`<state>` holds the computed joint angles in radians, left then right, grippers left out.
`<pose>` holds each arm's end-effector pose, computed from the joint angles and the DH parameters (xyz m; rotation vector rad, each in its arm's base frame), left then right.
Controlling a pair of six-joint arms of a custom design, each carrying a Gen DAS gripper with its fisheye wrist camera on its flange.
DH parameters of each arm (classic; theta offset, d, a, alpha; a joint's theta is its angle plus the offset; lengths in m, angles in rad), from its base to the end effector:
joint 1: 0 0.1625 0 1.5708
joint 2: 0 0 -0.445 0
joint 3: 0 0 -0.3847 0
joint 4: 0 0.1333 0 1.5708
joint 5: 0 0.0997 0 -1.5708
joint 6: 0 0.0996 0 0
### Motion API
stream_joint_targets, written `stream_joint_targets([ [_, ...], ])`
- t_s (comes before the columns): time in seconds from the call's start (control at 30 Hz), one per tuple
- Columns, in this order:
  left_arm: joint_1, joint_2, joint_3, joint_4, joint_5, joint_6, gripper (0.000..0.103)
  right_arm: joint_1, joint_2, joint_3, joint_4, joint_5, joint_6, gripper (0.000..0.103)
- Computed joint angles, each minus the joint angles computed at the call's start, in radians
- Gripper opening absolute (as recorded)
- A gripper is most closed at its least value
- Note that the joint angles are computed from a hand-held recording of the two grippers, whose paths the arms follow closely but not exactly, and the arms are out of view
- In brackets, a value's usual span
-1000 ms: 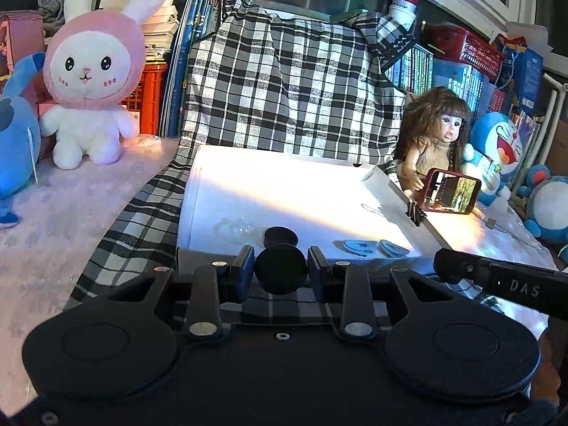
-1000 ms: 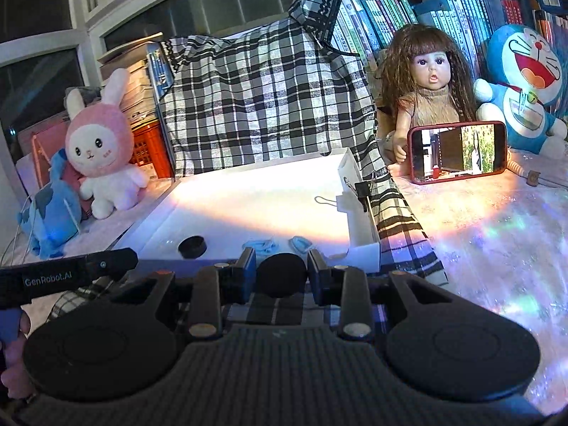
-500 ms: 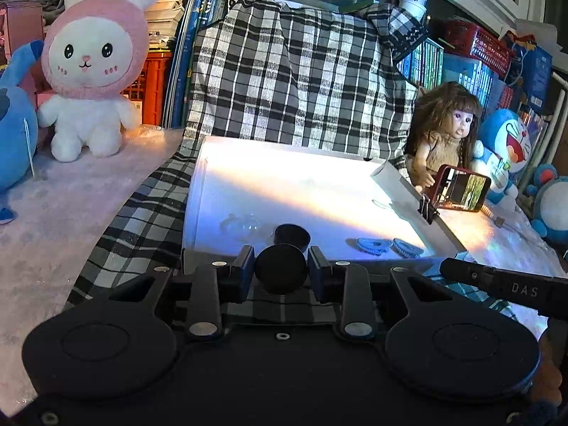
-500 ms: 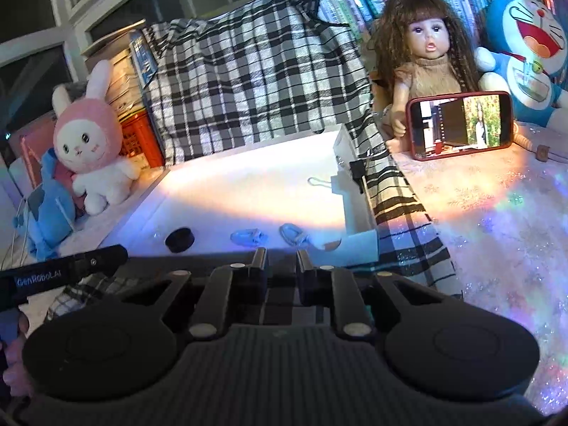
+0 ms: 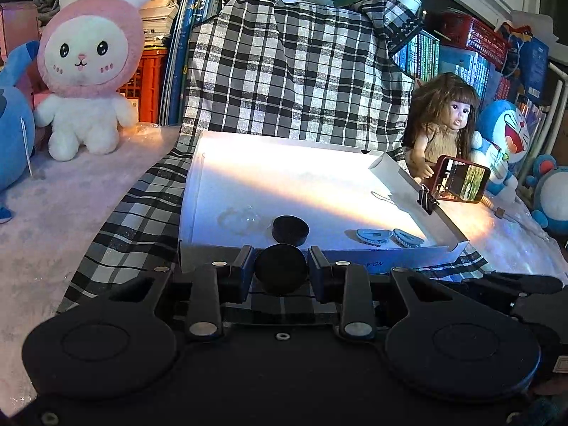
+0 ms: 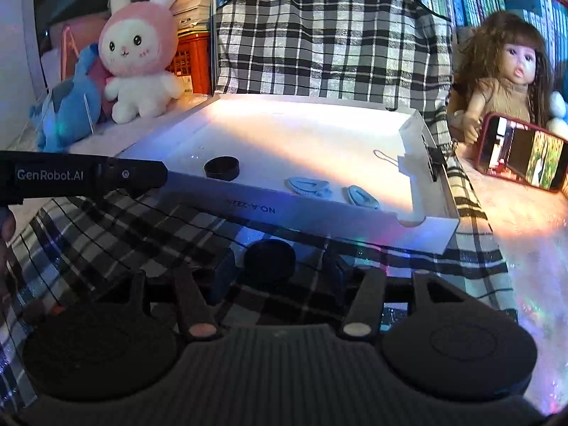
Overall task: Organize rigid objects
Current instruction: 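Carry both held black puffs up over the white tray, then lower both puffs into the tray and open both tools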
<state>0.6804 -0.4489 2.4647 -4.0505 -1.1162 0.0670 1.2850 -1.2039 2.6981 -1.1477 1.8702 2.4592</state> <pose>-0.1720 -0.3669 -0.0270 1.1476 2.5416 -0.8605 0.0307 -0.2641 0.0682 0.1932 -2.0765 1.1432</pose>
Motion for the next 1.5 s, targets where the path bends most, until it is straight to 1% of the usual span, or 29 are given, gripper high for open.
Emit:
stream_joint_targets([
  [0.03, -0.002, 0.004, 0.001, -0.009, 0.002, 0.009, 0.031, 0.007, 0.003, -0.001, -0.002, 0.008, -0.006, 0.044],
  [0.07, -0.005, 0.008, 0.003, -0.016, 0.005, 0.017, 0.031, 0.015, 0.005, -0.001, -0.007, 0.017, -0.009, 0.038],
  [0.1, -0.007, 0.012, 0.004, -0.023, 0.008, 0.024, 0.031, 0.018, 0.005, 0.000, -0.009, 0.021, -0.013, 0.037],
  [0.23, -0.008, 0.009, 0.001, -0.021, 0.005, 0.033, 0.031, 0.012, -0.007, 0.017, -0.028, 0.003, -0.009, 0.037],
  [0.37, -0.004, -0.006, -0.015, 0.001, 0.005, 0.052, 0.031, 0.010, -0.073, 0.019, 0.023, -0.020, 0.029, 0.037],
  [0.43, 0.001, -0.022, -0.031, 0.027, -0.002, 0.061, 0.031, 0.020, -0.108, 0.014, 0.046, -0.014, 0.036, 0.037],
  [0.5, 0.009, -0.039, -0.055, 0.067, -0.010, 0.066, 0.031, 0.036, -0.143, 0.000, 0.072, 0.010, 0.038, 0.037],
  [0.53, 0.013, -0.044, -0.072, 0.085, -0.010, 0.070, 0.031, 0.039, -0.163, -0.013, 0.102, 0.018, 0.047, 0.037],
  [0.67, 0.036, -0.066, -0.147, 0.197, -0.019, 0.058, 0.031, 0.031, -0.237, -0.105, 0.297, 0.041, 0.125, 0.037],
  [0.77, 0.054, -0.068, -0.205, 0.277, -0.023, 0.041, 0.031, 0.020, -0.253, -0.182, 0.418, 0.065, 0.198, 0.037],
  [0.87, 0.066, -0.055, -0.254, 0.327, -0.021, 0.041, 0.031, -0.010, -0.256, -0.232, 0.492, 0.053, 0.257, 0.037],
  [1.0, 0.080, -0.029, -0.312, 0.386, -0.008, 0.034, 0.031, -0.025, -0.235, -0.269, 0.518, 0.057, 0.283, 0.037],
  [1.17, 0.084, 0.014, -0.350, 0.407, 0.031, 0.034, 0.031, 0.000, -0.182, -0.297, 0.497, 0.121, 0.264, 0.037],
  [1.23, 0.084, 0.028, -0.359, 0.402, 0.045, 0.039, 0.031, 0.006, -0.166, -0.305, 0.490, 0.135, 0.258, 0.037],
  [1.5, 0.082, 0.054, -0.376, 0.405, 0.076, 0.068, 0.031, 0.001, -0.141, -0.314, 0.479, 0.144, 0.258, 0.037],
])
